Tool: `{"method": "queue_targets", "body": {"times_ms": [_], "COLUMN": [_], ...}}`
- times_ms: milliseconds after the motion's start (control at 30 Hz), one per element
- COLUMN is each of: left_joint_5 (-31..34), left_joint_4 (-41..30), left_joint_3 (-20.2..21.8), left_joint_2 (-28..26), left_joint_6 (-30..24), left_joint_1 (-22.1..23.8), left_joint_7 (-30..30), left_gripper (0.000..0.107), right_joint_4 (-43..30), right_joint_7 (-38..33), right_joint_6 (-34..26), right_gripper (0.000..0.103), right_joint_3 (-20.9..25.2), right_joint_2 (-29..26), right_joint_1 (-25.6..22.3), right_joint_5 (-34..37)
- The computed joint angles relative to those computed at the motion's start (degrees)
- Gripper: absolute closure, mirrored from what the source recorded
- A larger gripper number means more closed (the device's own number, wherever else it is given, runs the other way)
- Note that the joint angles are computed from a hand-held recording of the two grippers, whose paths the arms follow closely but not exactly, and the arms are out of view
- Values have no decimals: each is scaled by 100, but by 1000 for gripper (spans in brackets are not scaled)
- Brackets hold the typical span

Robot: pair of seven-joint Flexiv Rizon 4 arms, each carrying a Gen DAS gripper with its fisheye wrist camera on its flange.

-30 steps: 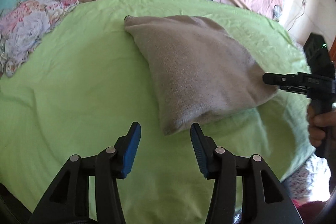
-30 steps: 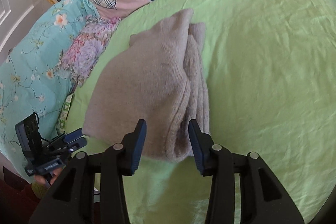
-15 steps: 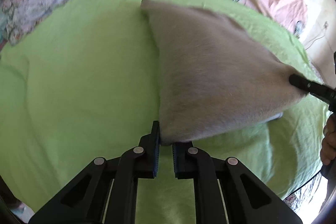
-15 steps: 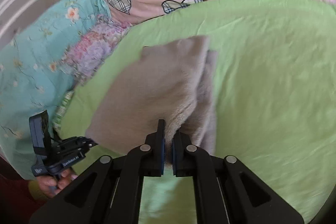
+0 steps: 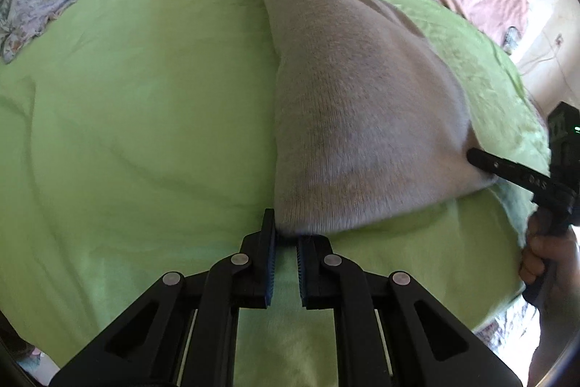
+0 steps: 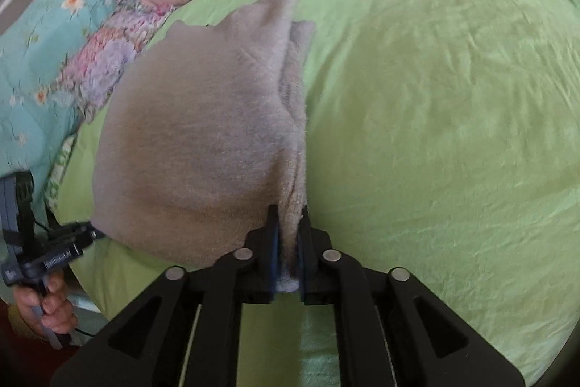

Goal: Fold small clothes

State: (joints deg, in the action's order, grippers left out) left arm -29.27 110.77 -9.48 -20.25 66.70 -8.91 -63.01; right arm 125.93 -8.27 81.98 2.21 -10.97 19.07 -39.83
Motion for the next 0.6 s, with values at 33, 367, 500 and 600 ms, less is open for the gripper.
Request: {"method": "queue_targets", "body": {"times_ms": [33, 367, 500, 600], "left_joint_5": [-216, -2232, -1785, -995], "left_joint_4": [98, -317, -1231, -1879], "left_joint_3": [-115, -414, -449, -223], "left_joint_2": [88, 192, -493, -969], "left_joint_6": [-60, -117, 69, -67], "left_joint_1": [116, 38, -132, -286], "left_joint_7": [205, 2135, 1785, 1193], "left_gripper": [98, 94, 94, 94], "right_joint_4": [65, -218, -968, -1428], "right_joint_7": [66, 1492, 836, 0], "right_joint_6": [82, 89, 418, 226], "right_gripper": [79, 76, 76, 76], "right_joint_3": [-11, -10, -76, 171], "right_joint_2": [54, 380, -328, -785], "right_joint_1": [-10, -436, -319, -347], "right_joint_5": [-3, -1642, -1445, -584]}}
